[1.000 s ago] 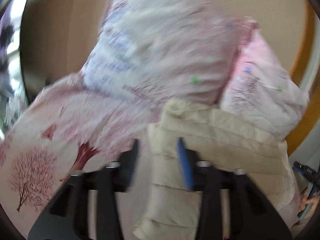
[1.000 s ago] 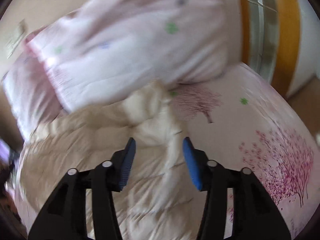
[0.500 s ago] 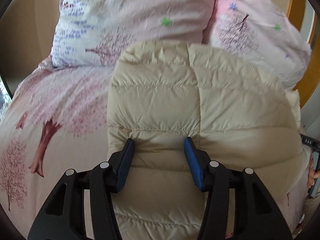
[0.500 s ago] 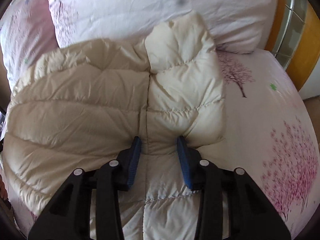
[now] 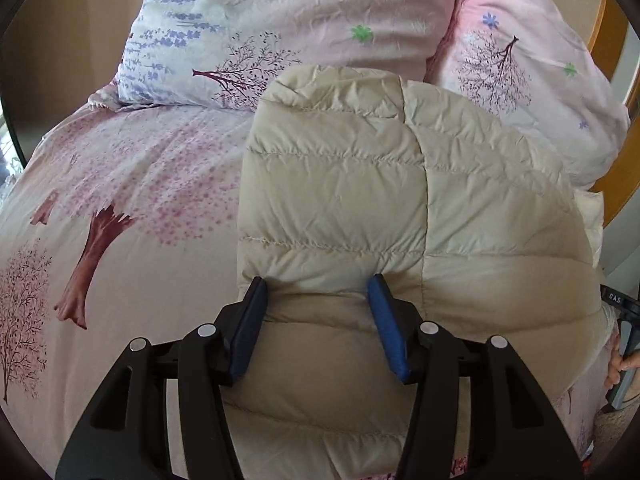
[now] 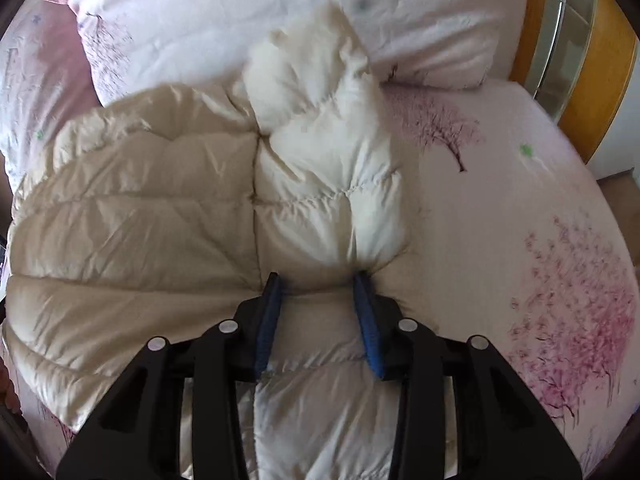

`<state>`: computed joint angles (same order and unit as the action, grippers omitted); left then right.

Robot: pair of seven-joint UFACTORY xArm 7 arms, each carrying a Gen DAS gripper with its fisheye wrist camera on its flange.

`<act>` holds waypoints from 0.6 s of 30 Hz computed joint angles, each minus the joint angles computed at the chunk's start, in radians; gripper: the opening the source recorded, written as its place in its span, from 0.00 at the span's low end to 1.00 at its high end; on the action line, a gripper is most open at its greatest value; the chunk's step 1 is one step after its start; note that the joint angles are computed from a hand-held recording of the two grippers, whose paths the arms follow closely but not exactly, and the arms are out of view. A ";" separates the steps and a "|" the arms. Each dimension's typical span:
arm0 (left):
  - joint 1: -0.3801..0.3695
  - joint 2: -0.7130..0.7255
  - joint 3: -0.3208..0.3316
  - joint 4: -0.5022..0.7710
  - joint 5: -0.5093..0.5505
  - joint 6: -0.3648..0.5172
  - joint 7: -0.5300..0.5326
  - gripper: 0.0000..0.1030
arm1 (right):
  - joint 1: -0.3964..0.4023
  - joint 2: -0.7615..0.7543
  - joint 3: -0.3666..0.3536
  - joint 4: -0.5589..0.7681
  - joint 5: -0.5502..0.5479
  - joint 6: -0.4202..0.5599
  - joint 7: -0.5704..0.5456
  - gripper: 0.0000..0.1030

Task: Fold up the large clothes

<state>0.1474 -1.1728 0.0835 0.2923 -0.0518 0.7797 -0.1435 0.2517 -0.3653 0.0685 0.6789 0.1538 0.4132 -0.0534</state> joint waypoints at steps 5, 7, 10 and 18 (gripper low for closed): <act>0.001 -0.057 0.103 0.023 -0.056 0.053 0.023 0.59 | 0.108 -0.091 -0.118 -0.018 0.201 0.022 -0.120 0.56; 0.021 -0.071 0.135 0.034 -0.079 0.058 0.030 0.64 | 0.146 -0.130 -0.154 -0.025 0.287 0.039 -0.171 0.59; 0.055 -0.062 0.165 0.052 -0.096 0.053 0.041 0.67 | 0.175 -0.179 -0.163 -0.038 0.364 0.043 -0.228 0.59; 0.086 -0.023 0.232 0.056 -0.181 0.096 0.065 0.68 | 0.267 -0.185 -0.043 -0.029 0.368 -0.027 -0.260 0.53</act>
<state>0.2337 -1.1963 0.3159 0.3484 -0.2333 0.8759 -0.0785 0.5189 -0.5505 0.0250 0.6501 0.5222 0.3861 -0.3139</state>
